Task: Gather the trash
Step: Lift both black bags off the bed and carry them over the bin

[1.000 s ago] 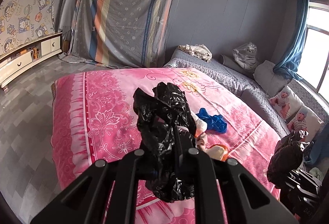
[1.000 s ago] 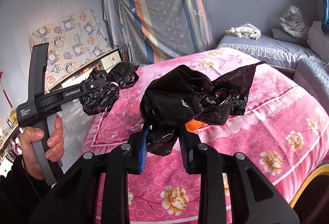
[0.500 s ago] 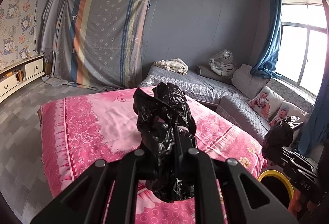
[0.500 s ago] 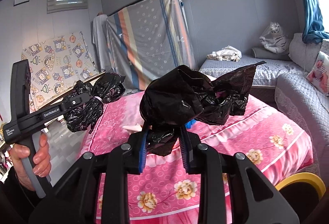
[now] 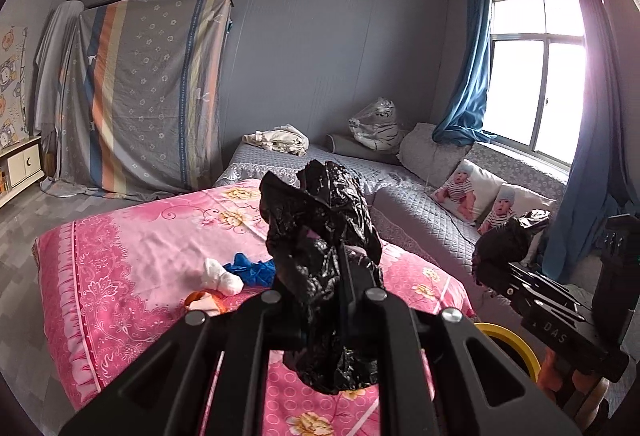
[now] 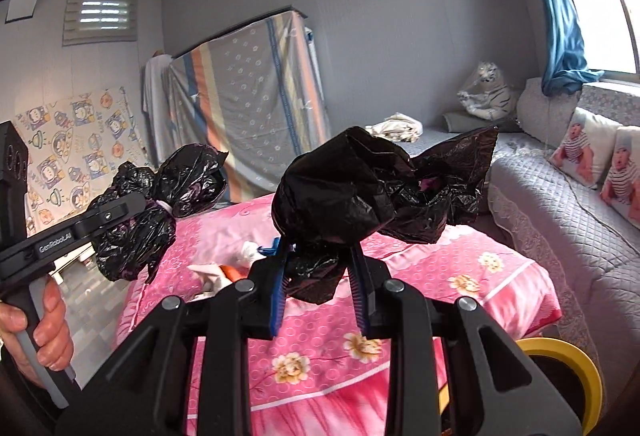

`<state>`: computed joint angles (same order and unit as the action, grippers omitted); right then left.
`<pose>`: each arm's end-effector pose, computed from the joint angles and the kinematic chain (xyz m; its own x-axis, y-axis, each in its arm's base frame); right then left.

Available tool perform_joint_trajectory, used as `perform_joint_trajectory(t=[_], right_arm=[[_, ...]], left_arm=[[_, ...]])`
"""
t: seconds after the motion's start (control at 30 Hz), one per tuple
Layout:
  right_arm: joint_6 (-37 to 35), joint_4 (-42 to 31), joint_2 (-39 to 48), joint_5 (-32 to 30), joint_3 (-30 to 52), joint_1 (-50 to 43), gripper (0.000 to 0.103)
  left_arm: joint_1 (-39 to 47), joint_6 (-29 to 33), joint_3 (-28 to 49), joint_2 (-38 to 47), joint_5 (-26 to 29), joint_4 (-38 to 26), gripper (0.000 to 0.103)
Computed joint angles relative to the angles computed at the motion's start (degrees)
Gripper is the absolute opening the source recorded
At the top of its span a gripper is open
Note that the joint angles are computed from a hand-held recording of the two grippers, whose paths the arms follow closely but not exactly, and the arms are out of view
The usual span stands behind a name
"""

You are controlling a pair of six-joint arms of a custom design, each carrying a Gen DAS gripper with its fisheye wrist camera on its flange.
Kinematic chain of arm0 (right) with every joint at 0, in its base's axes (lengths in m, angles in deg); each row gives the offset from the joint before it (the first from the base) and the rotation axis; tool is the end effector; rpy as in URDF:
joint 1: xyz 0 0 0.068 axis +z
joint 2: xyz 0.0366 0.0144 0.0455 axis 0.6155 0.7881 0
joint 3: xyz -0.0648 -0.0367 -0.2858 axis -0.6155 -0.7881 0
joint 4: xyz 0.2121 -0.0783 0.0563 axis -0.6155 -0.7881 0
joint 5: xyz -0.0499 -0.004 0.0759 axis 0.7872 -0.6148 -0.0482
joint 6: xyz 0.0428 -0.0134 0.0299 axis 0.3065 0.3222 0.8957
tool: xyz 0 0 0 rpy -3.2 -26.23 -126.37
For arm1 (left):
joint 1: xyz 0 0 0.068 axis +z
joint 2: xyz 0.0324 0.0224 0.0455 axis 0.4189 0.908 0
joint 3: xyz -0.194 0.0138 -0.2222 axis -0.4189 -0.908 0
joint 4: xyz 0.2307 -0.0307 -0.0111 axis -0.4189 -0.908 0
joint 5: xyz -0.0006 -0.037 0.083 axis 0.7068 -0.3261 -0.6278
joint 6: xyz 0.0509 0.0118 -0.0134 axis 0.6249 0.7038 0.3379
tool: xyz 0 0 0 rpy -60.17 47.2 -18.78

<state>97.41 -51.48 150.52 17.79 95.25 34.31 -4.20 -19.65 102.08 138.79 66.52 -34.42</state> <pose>0.1760 -0.0060 0.1949 -0.3403 0.1537 -0.9277 -0.0303 0.9843 0.1742 0.2487 -0.1392 0.2212 -0.3866 0.0105 -0.9222 0.4546 0.8722 -0.1806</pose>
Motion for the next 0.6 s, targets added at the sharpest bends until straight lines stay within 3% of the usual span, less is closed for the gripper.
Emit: perform_joint_trajectory(t=[0.27,0.6], right_arm=[[-1.3,-3.17,-5.7,-5.62,-2.67,-11.27,0.026],[-5.66,-3.11,-6.39,-19.46,-5.17,-32.6,0.026]], left_arm=[[-8.25,0.66,2.92,3.26,-2.56,0.24,0.009],[-15.99,2.07,7.55,8.58,-3.71,-0.06,0.01]])
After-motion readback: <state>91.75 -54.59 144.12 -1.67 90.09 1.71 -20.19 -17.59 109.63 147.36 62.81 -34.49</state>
